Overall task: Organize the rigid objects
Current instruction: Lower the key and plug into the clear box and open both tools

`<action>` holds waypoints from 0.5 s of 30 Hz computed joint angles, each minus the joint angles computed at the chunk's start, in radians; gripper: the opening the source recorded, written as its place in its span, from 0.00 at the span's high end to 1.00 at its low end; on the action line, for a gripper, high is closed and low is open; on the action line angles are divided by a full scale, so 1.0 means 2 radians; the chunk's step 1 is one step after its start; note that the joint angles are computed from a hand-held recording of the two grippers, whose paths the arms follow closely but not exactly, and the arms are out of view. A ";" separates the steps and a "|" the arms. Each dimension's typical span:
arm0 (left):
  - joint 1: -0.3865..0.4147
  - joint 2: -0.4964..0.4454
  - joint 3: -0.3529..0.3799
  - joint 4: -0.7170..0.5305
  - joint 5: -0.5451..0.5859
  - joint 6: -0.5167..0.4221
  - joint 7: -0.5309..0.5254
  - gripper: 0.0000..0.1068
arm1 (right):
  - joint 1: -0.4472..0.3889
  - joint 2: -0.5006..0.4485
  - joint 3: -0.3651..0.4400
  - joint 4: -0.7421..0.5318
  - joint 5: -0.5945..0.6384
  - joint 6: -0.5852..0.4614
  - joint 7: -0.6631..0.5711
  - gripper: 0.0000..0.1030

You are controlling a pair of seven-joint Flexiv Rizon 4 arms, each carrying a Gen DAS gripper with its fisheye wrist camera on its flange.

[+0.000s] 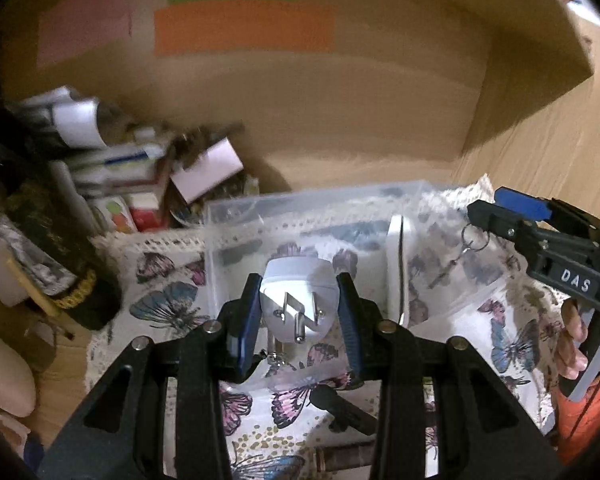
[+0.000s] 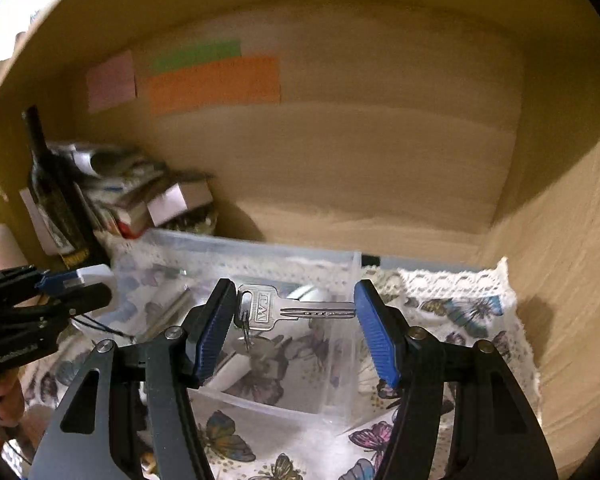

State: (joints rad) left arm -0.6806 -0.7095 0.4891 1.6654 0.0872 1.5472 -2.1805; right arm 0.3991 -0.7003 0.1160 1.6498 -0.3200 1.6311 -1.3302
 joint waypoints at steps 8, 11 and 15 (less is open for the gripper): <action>0.050 -0.015 -0.059 -0.037 0.004 -0.047 0.026 0.66 | -0.053 -0.040 0.086 -0.054 0.015 -0.098 -0.058 0.61; 0.056 -0.018 -0.066 -0.045 0.011 -0.055 0.022 0.66 | -0.043 -0.042 0.077 -0.058 0.028 -0.110 -0.070 0.61; 0.050 -0.018 -0.056 -0.050 0.028 -0.055 0.008 0.61 | -0.034 -0.035 0.070 -0.049 0.040 -0.102 -0.084 0.61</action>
